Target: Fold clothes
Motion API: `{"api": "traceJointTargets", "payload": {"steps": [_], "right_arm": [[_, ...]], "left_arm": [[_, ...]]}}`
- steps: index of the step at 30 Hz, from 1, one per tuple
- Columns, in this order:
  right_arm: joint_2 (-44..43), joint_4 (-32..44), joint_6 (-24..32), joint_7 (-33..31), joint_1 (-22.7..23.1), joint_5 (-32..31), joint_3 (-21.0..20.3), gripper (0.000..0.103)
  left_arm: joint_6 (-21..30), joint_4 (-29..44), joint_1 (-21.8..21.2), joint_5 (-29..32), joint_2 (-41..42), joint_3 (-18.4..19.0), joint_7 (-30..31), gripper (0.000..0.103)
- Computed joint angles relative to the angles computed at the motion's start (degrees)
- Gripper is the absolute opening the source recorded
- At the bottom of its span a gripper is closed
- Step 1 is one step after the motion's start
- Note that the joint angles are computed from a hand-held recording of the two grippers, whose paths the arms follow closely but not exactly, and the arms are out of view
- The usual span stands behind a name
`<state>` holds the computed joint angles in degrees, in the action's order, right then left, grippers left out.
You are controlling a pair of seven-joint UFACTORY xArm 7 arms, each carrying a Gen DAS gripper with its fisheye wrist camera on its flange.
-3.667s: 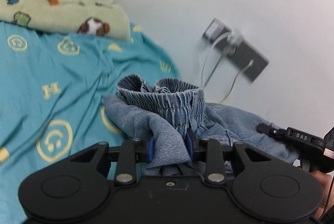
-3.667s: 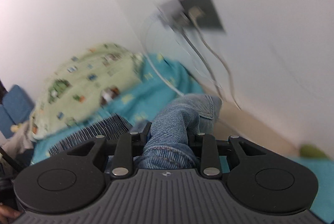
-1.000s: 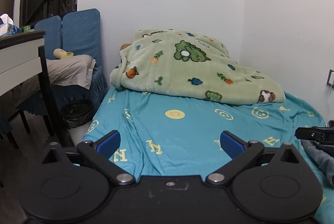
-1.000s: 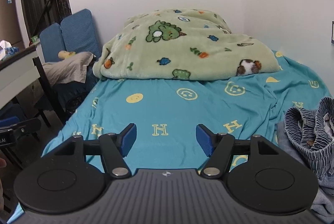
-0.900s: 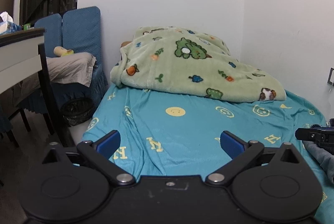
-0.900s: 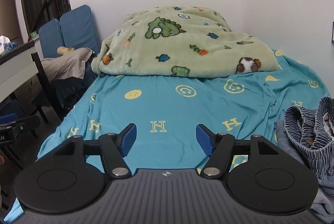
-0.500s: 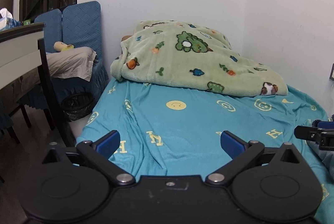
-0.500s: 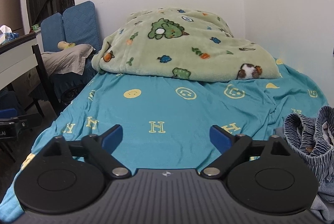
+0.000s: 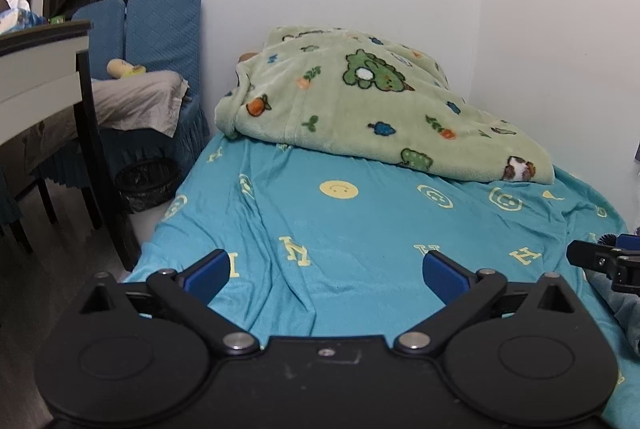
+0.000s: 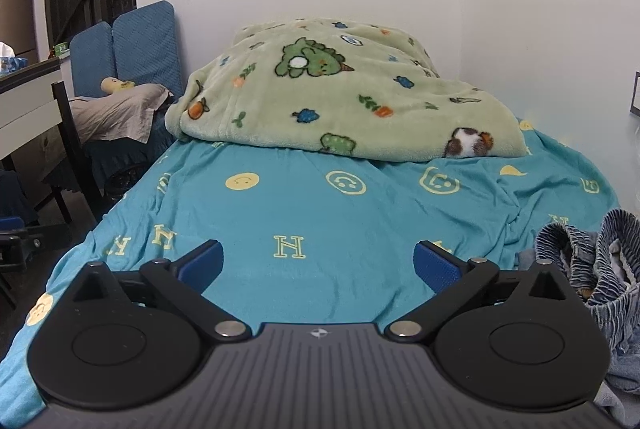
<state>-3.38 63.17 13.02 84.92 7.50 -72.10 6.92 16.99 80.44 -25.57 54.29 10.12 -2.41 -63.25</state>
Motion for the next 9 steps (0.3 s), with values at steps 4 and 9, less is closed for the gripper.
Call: {"api": "traceJointTargets", "payload": {"steps": [4,9], "right_arm": [[0.08,0.13,0.19,0.08,0.16,-0.38,0.10,0.103],[0.08,0.13,0.27,-0.26,0.34,-0.18,0.09,0.103]], "left_arm": [[0.97,0.08,-0.65,3.48,-0.24,0.40,-2.18,0.103],[1.63,0.19,-0.40,5.40,-0.27,-0.13,-3.35,0.103]]}}
